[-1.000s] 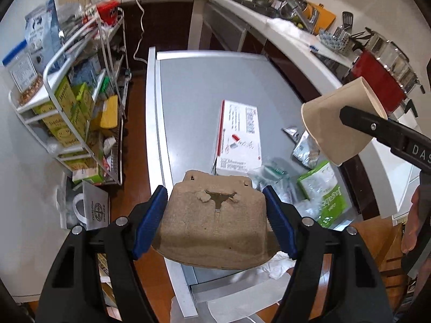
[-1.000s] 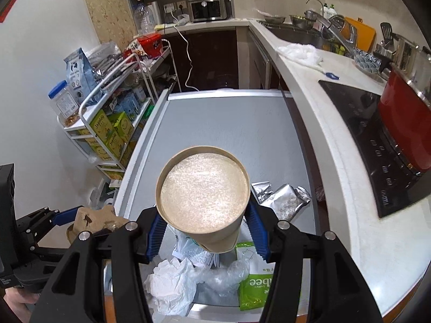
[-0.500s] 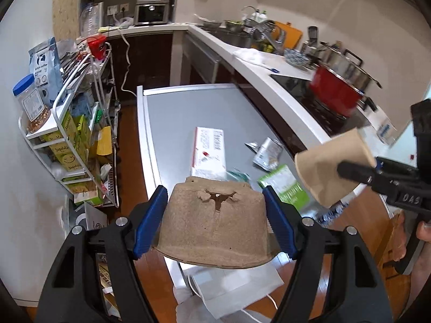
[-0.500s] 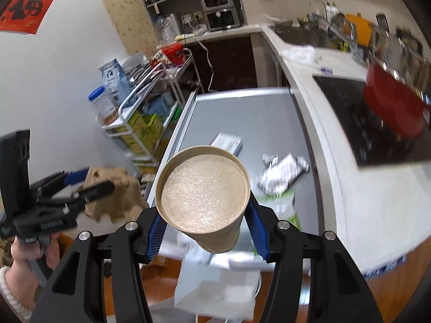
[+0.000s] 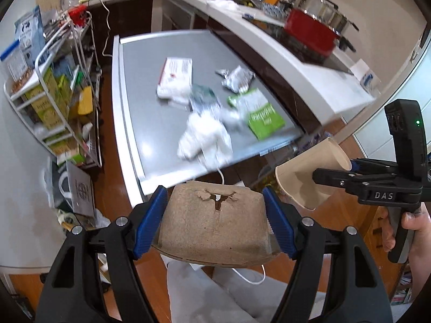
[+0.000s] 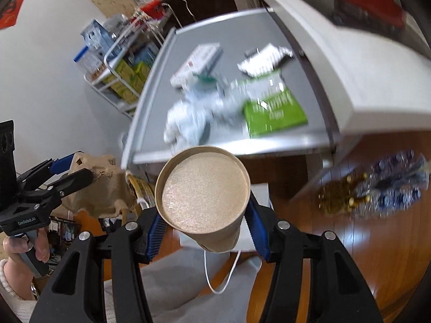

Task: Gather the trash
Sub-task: 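Lift carrier and paper cup, carry both down over the white paper bag, then open both tools to drop carrier and cup into the white bag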

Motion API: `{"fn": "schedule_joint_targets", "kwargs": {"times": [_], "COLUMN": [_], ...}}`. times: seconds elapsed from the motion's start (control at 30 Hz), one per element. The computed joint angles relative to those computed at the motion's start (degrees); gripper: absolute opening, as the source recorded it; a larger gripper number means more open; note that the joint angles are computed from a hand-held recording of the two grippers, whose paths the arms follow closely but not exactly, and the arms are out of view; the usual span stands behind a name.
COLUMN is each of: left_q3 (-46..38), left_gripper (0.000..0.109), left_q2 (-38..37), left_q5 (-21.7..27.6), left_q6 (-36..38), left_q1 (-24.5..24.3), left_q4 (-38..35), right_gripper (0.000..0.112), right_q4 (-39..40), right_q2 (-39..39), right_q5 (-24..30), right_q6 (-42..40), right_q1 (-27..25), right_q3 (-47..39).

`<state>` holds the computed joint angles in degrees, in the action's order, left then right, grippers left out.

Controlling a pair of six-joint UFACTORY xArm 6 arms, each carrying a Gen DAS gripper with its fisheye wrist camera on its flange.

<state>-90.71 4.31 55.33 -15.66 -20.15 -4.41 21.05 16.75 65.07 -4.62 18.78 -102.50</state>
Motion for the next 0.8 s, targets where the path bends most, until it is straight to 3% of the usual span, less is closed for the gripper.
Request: {"fn": "schedule_joint_targets", "kwargs": {"times": [0.3,0.67,0.8], "left_q3": [8.9,11.4,9.7], "left_gripper": [0.072,0.072,0.076], "left_q2": [0.0,6.3,7.7], "left_q5": [-3.6,-4.7,-2.6], "left_q6": [0.7,-0.7,0.5], "left_q1": [-2.2,-2.3,-2.0], "left_q4": [-0.3,0.0,-1.9], "right_gripper": [0.053,0.054,0.069], "right_q4": [-0.9,0.0,-1.2], "right_q2": [0.4,9.8,10.2], "right_q5": [-4.0,-2.9,-3.0], "right_q6": [0.6,3.1,4.5], "right_q1": [0.6,1.6,2.3], "right_q3": [10.2,6.4,5.4]}}
